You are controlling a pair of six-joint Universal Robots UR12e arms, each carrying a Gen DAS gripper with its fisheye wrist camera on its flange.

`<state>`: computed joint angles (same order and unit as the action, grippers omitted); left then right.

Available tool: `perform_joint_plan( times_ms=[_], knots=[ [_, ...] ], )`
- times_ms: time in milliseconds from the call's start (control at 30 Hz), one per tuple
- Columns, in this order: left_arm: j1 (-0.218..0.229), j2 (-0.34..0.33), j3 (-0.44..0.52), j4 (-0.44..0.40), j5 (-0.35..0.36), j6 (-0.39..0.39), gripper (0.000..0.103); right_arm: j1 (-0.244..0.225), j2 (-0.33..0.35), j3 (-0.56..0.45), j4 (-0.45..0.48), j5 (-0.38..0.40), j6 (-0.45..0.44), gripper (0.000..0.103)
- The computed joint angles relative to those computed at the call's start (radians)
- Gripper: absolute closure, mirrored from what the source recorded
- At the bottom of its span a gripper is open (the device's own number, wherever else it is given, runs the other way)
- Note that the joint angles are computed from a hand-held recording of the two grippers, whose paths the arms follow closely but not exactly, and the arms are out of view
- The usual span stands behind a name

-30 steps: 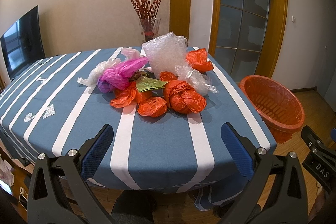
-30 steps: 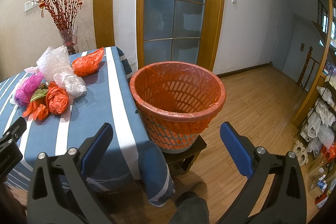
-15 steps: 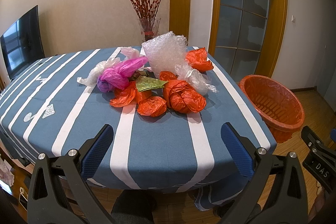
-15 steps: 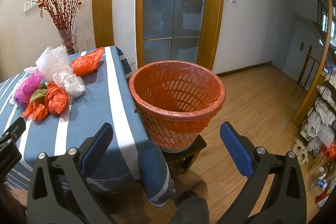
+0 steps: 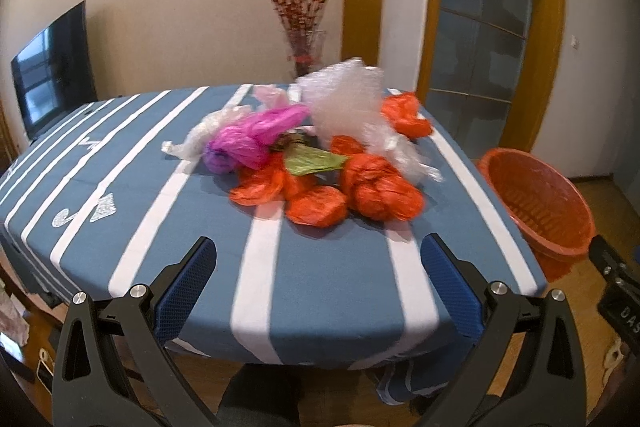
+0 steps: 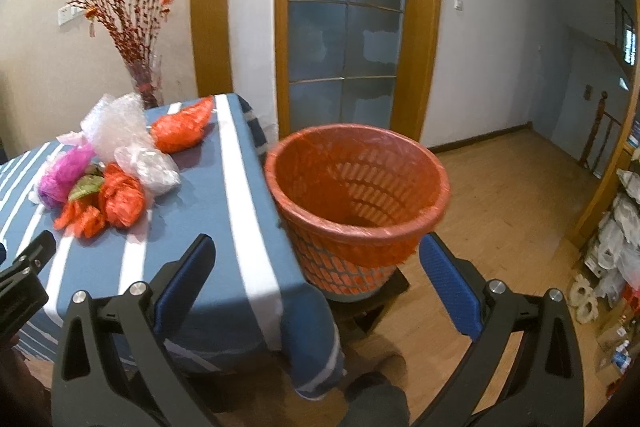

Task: Collect trash
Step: 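Grasp the clear crumpled plastic bag with the right tool while the left tool moves toward the pile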

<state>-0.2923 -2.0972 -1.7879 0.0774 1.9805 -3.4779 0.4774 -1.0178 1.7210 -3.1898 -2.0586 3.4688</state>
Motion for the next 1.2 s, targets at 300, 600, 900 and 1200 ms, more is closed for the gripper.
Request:
perform_joint_plan(
  times_ms=[300, 600, 900, 1200],
  knots=[
    [0.057, 0.012, 0.001, -0.097, 0.059, -0.117, 0.002, -0.012, 0.057, -0.099, -0.016, 0.17, -0.065, 0.004],
    [0.114, 0.01, 0.012, -0.13, 0.022, -0.15, 0.002, -0.022, 0.14, -0.249, 0.052, 0.277, -0.093, 0.005],
    [0.134, -0.01, 0.028, -0.096, -0.005, -0.101, 0.002, -0.033, 0.232, -0.427, 0.214, 0.434, -0.097, 0.03],
    [0.152, -0.027, 0.034, -0.057, -0.074, -0.077, 0.002, -0.031, 0.309, -0.569, 0.399, 0.482, -0.148, 0.047]
  ],
)
